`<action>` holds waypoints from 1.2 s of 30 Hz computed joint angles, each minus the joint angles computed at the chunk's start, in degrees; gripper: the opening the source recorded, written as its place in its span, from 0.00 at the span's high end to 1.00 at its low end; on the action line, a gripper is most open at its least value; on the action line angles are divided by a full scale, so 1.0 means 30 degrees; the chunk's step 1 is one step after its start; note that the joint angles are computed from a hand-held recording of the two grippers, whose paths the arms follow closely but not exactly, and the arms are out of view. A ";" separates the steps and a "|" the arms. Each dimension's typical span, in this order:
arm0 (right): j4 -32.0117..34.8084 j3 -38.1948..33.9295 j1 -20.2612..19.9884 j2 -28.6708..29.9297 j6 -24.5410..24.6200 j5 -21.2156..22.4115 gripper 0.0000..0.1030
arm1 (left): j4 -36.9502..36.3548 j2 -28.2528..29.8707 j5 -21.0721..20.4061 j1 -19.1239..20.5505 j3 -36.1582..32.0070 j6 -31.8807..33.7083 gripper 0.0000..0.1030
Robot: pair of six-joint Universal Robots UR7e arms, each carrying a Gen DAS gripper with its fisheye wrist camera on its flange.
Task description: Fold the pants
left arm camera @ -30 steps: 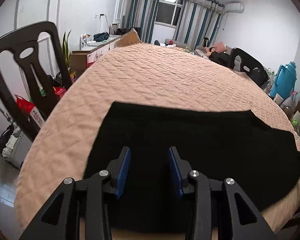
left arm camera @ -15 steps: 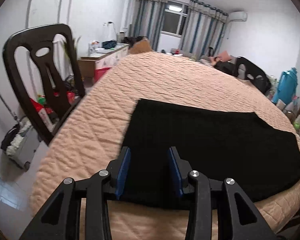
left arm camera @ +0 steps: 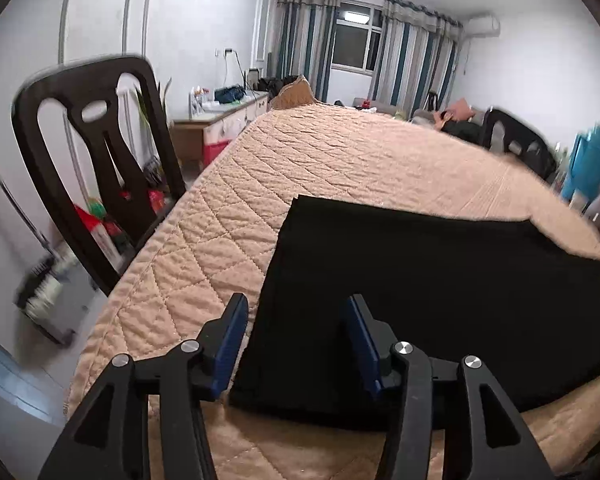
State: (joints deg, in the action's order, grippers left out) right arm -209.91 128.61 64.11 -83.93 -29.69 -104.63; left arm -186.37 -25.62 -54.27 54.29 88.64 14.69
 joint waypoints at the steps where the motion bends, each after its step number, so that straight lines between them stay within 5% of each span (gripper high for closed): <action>1: -0.0015 -0.0007 0.0034 0.0038 0.0063 0.0053 0.65 | -0.0176 0.0074 0.0104 -0.0066 0.0009 0.0217 0.55; 7: -0.0142 -0.0090 0.0117 0.0333 0.0425 0.0518 0.65 | 0.0344 -0.0073 -0.0087 -0.0126 0.0013 -0.0277 0.69; 12: -0.0125 -0.0179 0.0183 0.0535 0.0541 0.0788 0.65 | 0.1410 -0.0368 -0.1242 0.0057 -0.0120 -0.1472 0.90; 25: -0.0337 0.0061 0.0179 0.0466 0.0822 0.1552 0.65 | 0.3229 -0.1039 -0.7425 0.0178 -0.0720 -0.3683 0.93; 33: -0.0015 -0.0004 0.0206 0.0485 0.0801 0.2033 0.65 | 0.5671 0.1072 -1.1589 -0.1187 -0.2759 -0.2744 0.93; 36: 0.0599 0.0029 0.0052 0.0298 0.1134 0.2786 0.65 | 0.7377 0.2048 -1.2064 -0.1545 -0.3503 -0.2501 0.93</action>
State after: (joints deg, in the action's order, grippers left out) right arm -208.11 128.70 64.27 -83.04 -26.29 -96.27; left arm -164.24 -19.47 -90.46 49.65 78.13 7.19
